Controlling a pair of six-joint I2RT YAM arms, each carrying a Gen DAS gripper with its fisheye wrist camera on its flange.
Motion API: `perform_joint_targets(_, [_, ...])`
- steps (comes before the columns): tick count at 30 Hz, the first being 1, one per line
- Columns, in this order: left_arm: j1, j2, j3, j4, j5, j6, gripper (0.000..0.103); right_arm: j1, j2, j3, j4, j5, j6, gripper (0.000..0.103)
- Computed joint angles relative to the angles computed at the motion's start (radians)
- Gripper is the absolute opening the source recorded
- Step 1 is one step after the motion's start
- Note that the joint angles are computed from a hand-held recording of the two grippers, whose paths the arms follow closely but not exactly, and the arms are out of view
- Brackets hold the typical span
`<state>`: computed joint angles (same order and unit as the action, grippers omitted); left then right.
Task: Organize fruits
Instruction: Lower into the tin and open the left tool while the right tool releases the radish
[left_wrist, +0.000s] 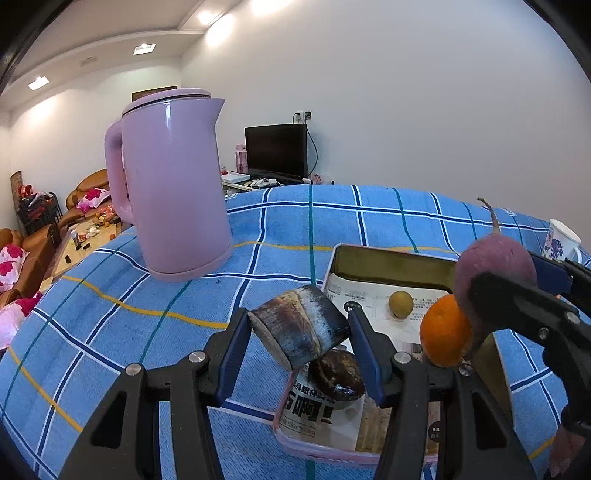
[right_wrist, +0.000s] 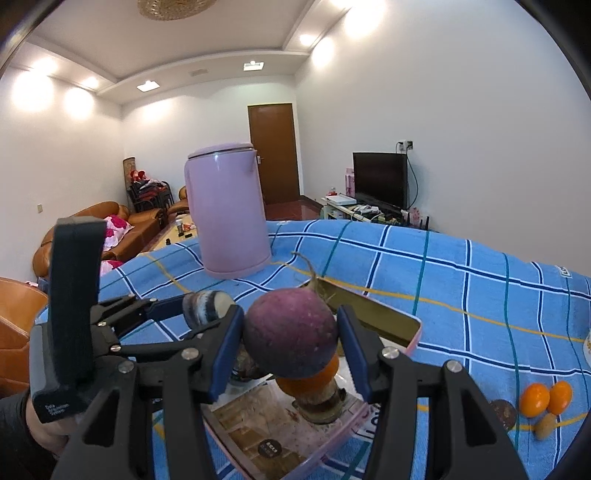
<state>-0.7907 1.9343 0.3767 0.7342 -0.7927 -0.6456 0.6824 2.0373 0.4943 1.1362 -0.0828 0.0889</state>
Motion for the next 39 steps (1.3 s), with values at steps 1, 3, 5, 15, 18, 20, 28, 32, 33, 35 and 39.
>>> perform_joint_targets(1, [0.003,0.001,-0.001,0.003,0.006,0.002,0.056,0.001,0.001,-0.005,0.006,0.001,-0.002,0.055])
perform_joint_targets(3, [0.007,0.002,-0.006,0.022,0.021,0.011,0.056,0.008,0.004,-0.015,0.021,0.011,-0.008,0.055])
perform_joint_targets(5, [0.005,0.008,-0.002,0.034,0.027,0.027,0.056,0.009,0.005,-0.015,0.024,0.011,-0.004,0.055])
perform_joint_targets(15, [0.018,0.013,-0.005,0.06,0.062,0.04,0.056,0.016,-0.011,-0.003,-0.024,0.037,-0.018,0.055])
perform_joint_targets(18, [0.024,0.016,-0.001,0.06,0.072,0.048,0.056,0.003,-0.009,-0.019,-0.016,0.038,-0.006,0.055])
perform_joint_targets(20, [0.024,0.017,-0.002,0.064,0.075,0.05,0.056,-0.005,-0.01,-0.023,-0.024,0.028,0.0,0.055])
perform_joint_targets(28, [0.031,0.025,0.0,0.079,0.102,0.064,0.056,0.027,0.01,-0.045,-0.031,0.059,-0.044,0.055])
perform_joint_targets(32, [0.028,0.028,0.005,0.073,0.102,0.068,0.056,0.032,0.028,-0.034,-0.046,0.058,-0.048,0.055])
perform_joint_targets(33, [0.029,0.028,0.004,0.073,0.104,0.067,0.056,0.031,0.029,-0.031,-0.049,0.055,-0.047,0.055])
perform_joint_targets(35, [0.03,0.029,0.005,0.071,0.107,0.067,0.056,0.03,0.029,-0.027,-0.059,0.052,-0.05,0.055])
perform_joint_targets(39, [0.025,0.028,0.009,0.069,0.109,0.075,0.056,0.037,0.032,-0.015,-0.088,0.055,-0.06,0.055])
